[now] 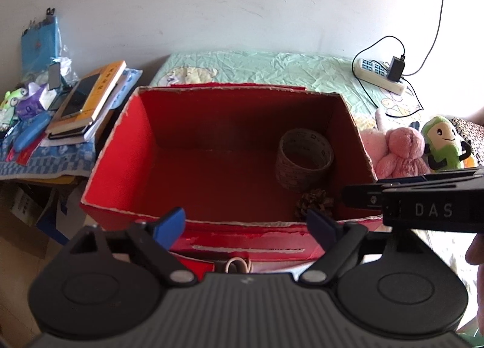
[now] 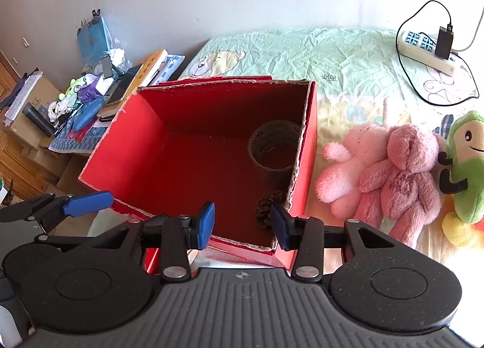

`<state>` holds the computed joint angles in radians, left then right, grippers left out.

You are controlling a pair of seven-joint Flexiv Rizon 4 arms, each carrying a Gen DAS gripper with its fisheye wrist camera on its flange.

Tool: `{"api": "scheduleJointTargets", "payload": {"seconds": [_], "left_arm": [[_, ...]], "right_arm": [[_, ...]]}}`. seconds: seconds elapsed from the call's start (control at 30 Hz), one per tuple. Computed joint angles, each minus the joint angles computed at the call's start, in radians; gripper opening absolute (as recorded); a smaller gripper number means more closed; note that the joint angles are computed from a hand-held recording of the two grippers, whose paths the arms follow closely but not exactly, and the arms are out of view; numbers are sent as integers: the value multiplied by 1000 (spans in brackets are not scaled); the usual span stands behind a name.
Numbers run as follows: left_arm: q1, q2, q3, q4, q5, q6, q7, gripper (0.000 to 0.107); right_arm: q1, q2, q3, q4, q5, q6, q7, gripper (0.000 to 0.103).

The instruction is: Organize objects

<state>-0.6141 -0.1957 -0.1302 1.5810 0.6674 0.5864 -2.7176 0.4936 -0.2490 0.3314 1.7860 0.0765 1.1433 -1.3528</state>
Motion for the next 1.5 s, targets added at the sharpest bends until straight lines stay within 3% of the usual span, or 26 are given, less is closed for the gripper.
{"api": "scheduleJointTargets", "payload": {"seconds": [0.3, 0.43, 0.77, 0.93, 1.13, 1.23, 1.4, 1.5], "left_arm": [[-24, -15, 0, -35, 32, -74, -39, 93], [-15, -10, 3, -23, 16, -65, -47, 96], [40, -8, 9, 18, -77, 5, 52, 100], [61, -2, 15, 38, -102, 47, 131, 100], [100, 7, 25, 86, -149, 147, 234, 100], [113, 11, 28, 106, -169, 182, 276, 100], [124, 11, 34, 125, -181, 219, 313, 101], [133, 13, 36, 141, -204, 246, 331, 101]], "right_arm": [[-11, 3, 13, 13, 46, 35, -12, 44], [15, 7, -13, 41, -7, 75, 61, 43], [108, 21, -145, 170, -346, 236, 461, 42], [136, 19, -197, 187, -541, 231, 672, 46], [133, 4, -215, 194, -655, 240, 855, 47], [169, 6, -284, 214, -826, 263, 1019, 49], [177, 7, -334, 224, -1062, 276, 1253, 55], [147, 2, -303, 214, -1089, 256, 1269, 55]]}}
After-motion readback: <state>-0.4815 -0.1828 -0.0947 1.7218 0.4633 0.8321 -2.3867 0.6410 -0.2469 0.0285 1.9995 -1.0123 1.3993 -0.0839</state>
